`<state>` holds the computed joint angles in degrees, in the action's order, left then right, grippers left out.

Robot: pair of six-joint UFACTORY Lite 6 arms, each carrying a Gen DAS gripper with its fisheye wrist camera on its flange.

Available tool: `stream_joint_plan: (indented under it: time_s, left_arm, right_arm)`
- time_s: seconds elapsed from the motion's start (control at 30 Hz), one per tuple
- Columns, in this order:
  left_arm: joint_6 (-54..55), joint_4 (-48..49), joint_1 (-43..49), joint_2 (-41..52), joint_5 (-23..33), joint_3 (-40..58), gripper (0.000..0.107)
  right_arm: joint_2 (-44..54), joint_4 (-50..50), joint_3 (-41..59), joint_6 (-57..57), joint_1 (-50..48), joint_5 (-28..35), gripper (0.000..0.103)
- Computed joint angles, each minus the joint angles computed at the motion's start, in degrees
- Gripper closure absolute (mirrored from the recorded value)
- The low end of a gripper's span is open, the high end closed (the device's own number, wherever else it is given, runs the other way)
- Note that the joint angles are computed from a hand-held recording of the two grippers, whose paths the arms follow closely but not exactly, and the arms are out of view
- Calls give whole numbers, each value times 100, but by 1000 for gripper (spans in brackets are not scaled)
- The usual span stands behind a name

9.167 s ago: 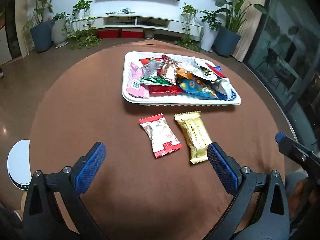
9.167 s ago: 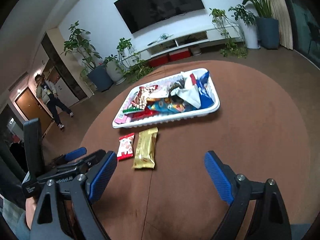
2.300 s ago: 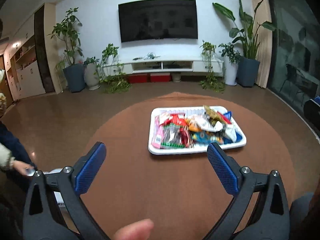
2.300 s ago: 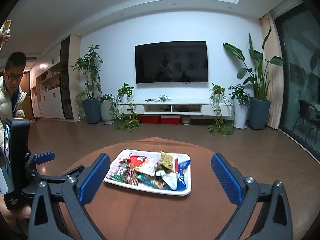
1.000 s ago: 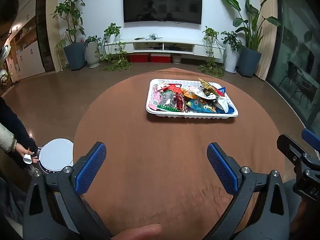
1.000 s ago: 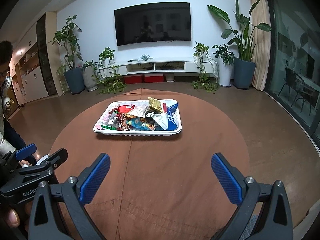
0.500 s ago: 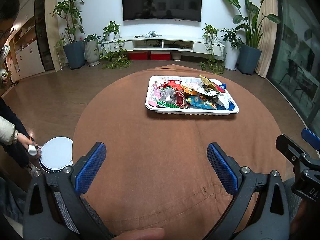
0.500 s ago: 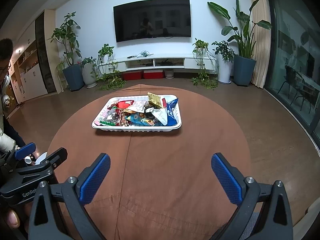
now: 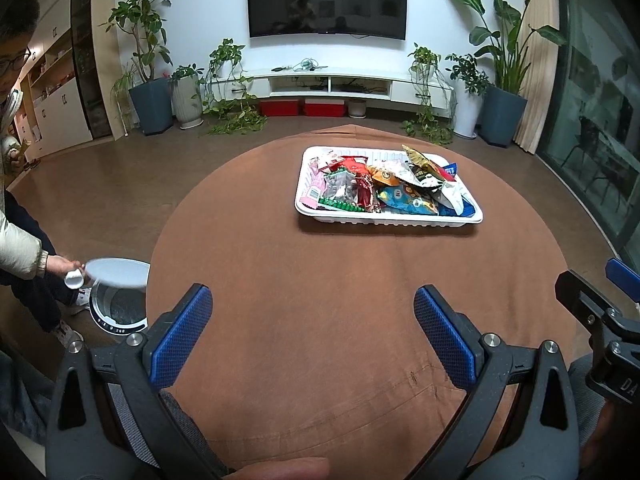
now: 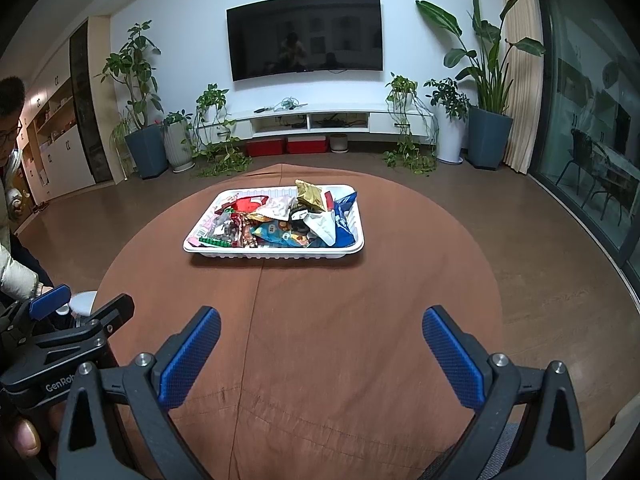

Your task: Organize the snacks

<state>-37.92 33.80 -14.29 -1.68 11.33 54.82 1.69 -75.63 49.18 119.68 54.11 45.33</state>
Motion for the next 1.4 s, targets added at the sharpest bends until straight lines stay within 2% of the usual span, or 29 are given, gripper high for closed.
stream_joint_plan:
  time_s: [1.4]
  left_arm:
    - [-486,519,46,143,-118,-70,5]
  right_arm:
    - [1,26,-18,-10,-10,-34,0]
